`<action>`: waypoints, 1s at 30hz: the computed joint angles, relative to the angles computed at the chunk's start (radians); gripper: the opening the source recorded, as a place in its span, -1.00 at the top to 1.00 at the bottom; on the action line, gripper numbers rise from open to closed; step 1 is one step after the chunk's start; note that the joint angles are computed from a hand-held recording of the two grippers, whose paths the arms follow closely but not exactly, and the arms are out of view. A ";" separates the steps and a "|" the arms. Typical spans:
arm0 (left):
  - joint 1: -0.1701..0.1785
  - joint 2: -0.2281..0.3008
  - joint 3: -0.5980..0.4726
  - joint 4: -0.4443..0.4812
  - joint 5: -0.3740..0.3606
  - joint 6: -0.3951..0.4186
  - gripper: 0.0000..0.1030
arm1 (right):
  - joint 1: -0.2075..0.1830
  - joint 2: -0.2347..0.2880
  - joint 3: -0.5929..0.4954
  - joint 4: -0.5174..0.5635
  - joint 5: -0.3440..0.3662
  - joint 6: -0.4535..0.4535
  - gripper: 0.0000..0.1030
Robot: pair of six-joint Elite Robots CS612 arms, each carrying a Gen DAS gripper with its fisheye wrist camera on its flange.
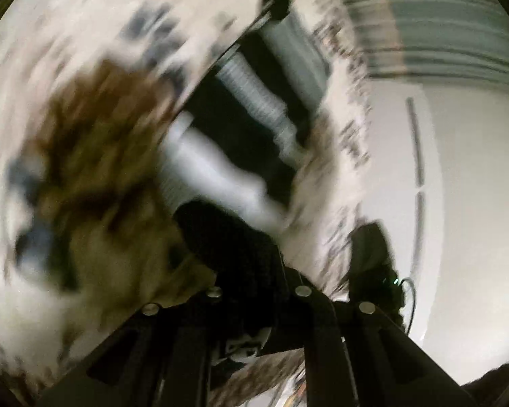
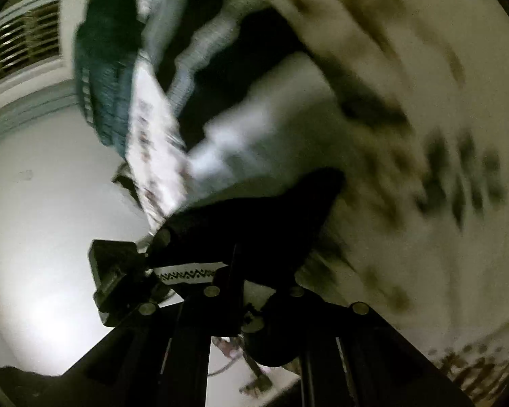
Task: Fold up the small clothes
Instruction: 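Grasp the folded sweater edge with both grippers and fold it over again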
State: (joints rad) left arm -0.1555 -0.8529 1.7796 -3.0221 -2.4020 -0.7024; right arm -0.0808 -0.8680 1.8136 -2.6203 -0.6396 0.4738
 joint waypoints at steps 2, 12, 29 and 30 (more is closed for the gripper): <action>0.003 0.042 -0.087 -0.050 -0.010 -0.053 0.84 | -0.006 0.020 -0.056 -0.063 0.015 0.062 0.83; 0.004 0.332 -0.670 0.096 0.054 -0.107 0.82 | -0.021 0.286 -0.599 -0.103 -0.049 0.220 0.83; 0.042 0.613 -1.131 0.096 0.073 -0.416 -0.19 | -0.016 0.565 -1.145 0.136 -0.146 0.236 -0.23; 0.041 0.588 -1.100 0.134 0.098 -0.338 -0.20 | -0.014 0.551 -1.128 0.148 -0.174 0.204 -0.24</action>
